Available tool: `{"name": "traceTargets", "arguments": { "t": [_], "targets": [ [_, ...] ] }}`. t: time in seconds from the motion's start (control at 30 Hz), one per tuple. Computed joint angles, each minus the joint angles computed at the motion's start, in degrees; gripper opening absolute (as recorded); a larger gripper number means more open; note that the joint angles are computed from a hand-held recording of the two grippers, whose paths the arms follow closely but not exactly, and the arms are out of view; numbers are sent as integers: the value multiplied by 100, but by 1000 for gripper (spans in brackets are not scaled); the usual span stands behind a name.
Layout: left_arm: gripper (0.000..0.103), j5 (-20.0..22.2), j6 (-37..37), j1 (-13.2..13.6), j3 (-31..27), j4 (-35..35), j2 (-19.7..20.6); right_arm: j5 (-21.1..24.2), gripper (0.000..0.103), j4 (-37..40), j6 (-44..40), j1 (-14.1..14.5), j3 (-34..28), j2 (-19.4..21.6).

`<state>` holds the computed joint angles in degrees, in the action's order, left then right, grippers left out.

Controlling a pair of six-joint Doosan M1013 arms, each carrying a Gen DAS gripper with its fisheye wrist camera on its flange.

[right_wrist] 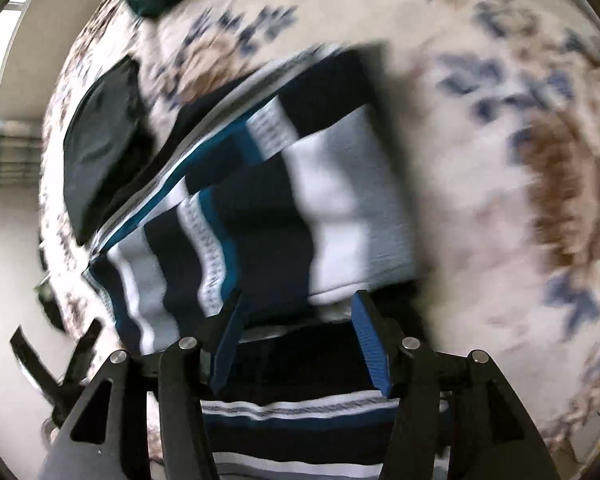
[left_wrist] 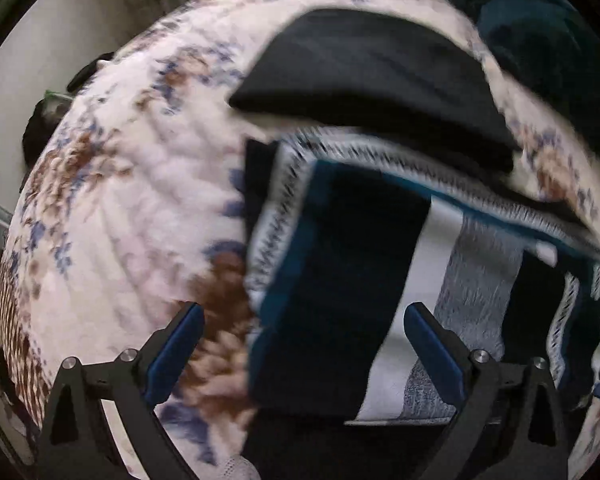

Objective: Fold small clothes

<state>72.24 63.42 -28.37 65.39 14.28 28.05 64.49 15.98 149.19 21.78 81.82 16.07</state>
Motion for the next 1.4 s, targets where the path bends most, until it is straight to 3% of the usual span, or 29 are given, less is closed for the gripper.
{"name": "traceTargets", "arguments": {
  "t": [0.03,0.13,0.27,0.37,0.43,0.63,0.73,0.83,0.93,1.03,1.17,1.3,1.37,1.4],
  "targets": [
    [103,108,21,-32,3,98,55,103,57,89,-217,15,-64,141],
    [103,368,8,67,166,-24,85,1140,49,-585,-194,181,-359,515],
    [103,407,-129,193,369,-238,-135,1581,51,-275,-458,160,-538,541],
    [103,202,-327,149,377,-22,-266,1493,53,-488,-713,189,-864,488],
    [103,75,-486,144,292,89,-237,1520,58,-604,-1255,206,-1253,665],
    [103,343,-728,432,-594,98,471,2345,58,-632,-2413,178,-2802,2001],
    [103,630,-617,603,-1002,93,843,2624,58,-950,-2454,222,-3149,2341],
    [103,731,-476,730,-1186,-186,1016,2551,59,-1237,-2314,270,-3216,2394],
    [103,742,-344,706,-1173,-35,957,2535,59,-1297,-2052,299,-3176,2308],
    [103,487,-365,580,-788,230,547,2449,59,-1456,-1804,316,-3124,2087],
    [103,343,-210,373,-204,119,70,2054,59,-1294,-738,291,-2212,1303],
    [103,507,116,213,-130,133,144,1167,58,-270,346,154,-1006,635],
    [103,584,142,206,-110,117,207,691,48,-97,780,135,-550,446],
    [103,582,121,196,-81,146,204,457,32,-60,934,143,-362,372]
  ]
}}
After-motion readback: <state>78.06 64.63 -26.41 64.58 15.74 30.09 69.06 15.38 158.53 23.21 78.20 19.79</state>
